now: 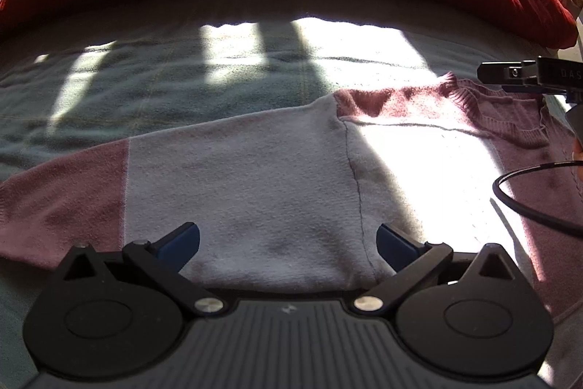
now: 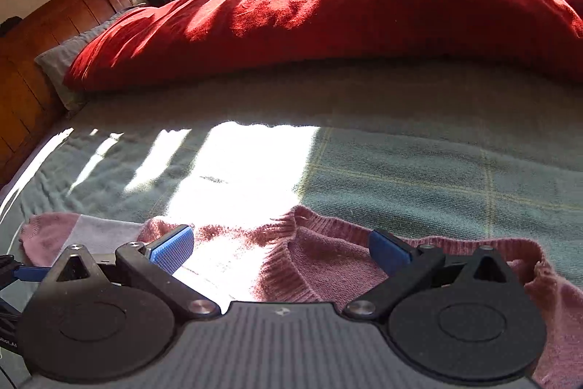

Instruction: Fold clothes

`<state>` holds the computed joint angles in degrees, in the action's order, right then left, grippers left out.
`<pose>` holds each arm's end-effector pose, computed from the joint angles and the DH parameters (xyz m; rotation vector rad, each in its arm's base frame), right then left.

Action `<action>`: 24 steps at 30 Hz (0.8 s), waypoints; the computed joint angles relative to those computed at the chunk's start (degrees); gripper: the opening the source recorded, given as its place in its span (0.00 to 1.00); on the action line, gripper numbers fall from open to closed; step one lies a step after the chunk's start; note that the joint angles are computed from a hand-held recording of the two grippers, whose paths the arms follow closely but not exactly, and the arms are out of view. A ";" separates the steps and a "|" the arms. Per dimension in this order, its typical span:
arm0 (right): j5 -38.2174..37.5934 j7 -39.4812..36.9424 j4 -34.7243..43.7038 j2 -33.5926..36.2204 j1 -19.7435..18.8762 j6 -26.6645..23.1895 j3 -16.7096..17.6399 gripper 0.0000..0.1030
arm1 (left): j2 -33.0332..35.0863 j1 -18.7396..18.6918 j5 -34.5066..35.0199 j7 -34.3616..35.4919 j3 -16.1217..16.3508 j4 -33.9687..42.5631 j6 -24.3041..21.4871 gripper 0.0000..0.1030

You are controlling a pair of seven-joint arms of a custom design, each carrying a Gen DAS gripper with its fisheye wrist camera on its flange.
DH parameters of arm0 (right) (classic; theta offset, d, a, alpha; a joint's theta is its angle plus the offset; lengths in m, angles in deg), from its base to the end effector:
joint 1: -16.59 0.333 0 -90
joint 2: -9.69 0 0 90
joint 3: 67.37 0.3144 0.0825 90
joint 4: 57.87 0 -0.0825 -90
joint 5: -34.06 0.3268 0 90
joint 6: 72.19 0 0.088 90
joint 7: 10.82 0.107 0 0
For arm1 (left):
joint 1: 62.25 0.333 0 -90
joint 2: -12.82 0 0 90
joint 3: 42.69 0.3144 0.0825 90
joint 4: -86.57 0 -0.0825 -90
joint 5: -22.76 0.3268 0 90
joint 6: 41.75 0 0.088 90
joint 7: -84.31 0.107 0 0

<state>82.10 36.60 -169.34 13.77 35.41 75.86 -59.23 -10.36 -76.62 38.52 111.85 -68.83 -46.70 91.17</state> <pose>0.5098 0.2419 0.5261 -2.0572 1.0724 -0.0423 0.3073 -0.2855 0.5381 -2.1341 1.6909 -0.5340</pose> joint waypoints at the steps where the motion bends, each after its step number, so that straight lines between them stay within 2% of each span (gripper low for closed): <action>1: 0.66 -0.95 -0.65 -1.30 -0.29 -0.34 -0.13 1.00 | -0.27 -0.08 -0.23 -0.42 -0.07 -0.05 0.00 0.99; 6: -2.25 -2.72 -5.00 -8.17 -0.81 -4.27 -3.19 1.00 | -0.42 -0.56 0.03 -2.03 -1.58 1.33 -1.37 0.99; 12: -13.87 1.61 -12.07 -15.04 -2.05 -9.24 -7.14 1.00 | 2.10 -1.95 1.30 -3.83 -3.28 5.09 -1.82 0.99; 17: -18.21 5.41 -18.70 -21.66 -3.14 -13.43 -10.63 1.00 | 7.82 -4.04 3.36 -4.49 -3.64 8.87 3.53 0.99; 21: -18.05 4.42 -23.80 -25.87 -2.53 -13.65 -12.96 1.00 | 13.68 -6.02 7.16 -6.60 -2.97 12.25 8.30 0.99; 24: -19.32 4.73 -26.45 -26.64 -2.16 -11.92 -13.10 1.00 | 17.79 -7.88 9.89 -7.89 -1.81 14.32 10.35 0.99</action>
<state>62.78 41.33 -195.80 -12.87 33.25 63.94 -72.33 7.43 -84.51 48.41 103.96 -70.64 -32.38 101.52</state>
